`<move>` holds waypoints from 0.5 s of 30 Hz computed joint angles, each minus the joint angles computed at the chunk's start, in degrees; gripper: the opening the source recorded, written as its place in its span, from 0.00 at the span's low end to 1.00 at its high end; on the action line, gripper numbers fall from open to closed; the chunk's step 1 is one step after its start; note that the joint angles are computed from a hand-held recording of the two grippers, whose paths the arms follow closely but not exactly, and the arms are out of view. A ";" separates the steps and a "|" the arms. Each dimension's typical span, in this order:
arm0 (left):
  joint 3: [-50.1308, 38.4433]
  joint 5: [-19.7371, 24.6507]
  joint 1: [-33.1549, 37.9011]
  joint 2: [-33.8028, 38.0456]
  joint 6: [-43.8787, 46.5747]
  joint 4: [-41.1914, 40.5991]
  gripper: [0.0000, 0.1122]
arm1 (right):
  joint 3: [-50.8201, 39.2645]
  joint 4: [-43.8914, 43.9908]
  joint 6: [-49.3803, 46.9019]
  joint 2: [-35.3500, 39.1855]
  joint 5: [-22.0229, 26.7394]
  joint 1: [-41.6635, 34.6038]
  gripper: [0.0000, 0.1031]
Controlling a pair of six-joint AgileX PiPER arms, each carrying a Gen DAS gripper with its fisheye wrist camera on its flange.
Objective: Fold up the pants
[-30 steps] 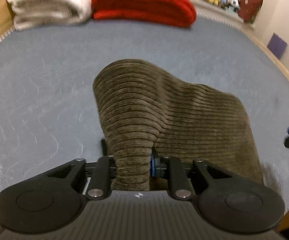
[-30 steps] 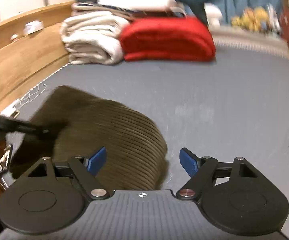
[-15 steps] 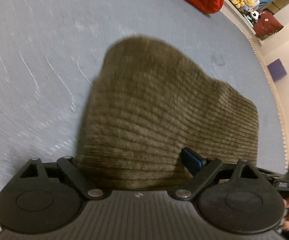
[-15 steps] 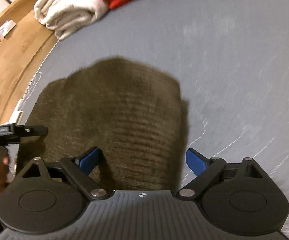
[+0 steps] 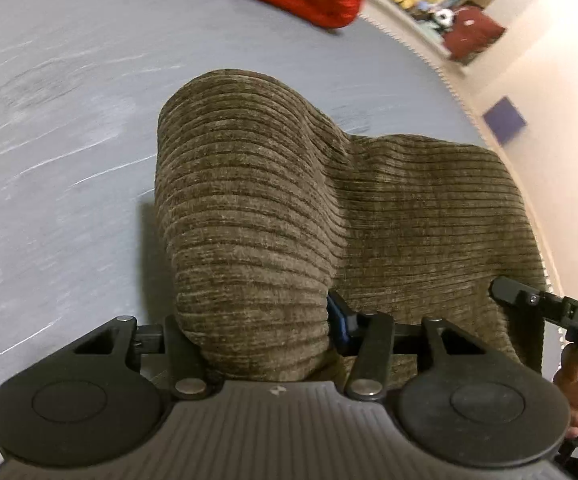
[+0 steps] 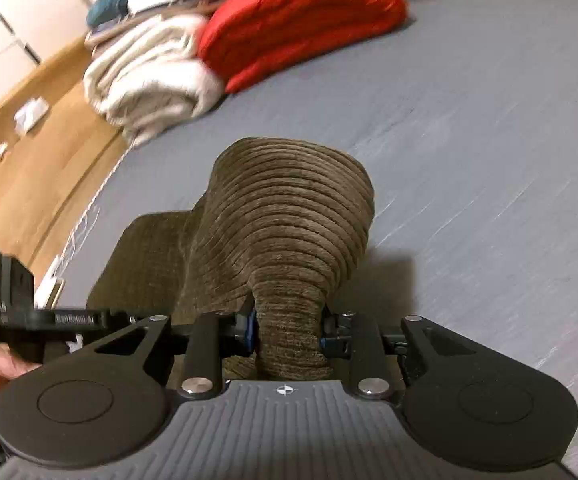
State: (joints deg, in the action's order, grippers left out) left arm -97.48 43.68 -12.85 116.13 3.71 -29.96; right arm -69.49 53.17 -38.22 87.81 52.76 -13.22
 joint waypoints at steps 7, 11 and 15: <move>-14.33 -2.18 -7.50 8.51 -3.59 4.52 0.43 | -2.85 1.62 -9.54 2.89 -1.55 -8.96 0.26; -20.24 -3.23 -10.01 12.61 -4.70 5.13 0.43 | -6.03 4.54 -13.95 6.51 -0.92 -13.01 0.27; -19.62 -4.86 -10.82 12.96 -4.07 4.86 0.43 | -9.08 6.80 -16.78 9.87 -1.04 -14.75 0.27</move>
State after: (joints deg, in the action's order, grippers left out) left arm -117.10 38.82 -23.67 129.09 -0.35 -25.10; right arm -78.57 59.98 -55.00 97.68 51.72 -27.97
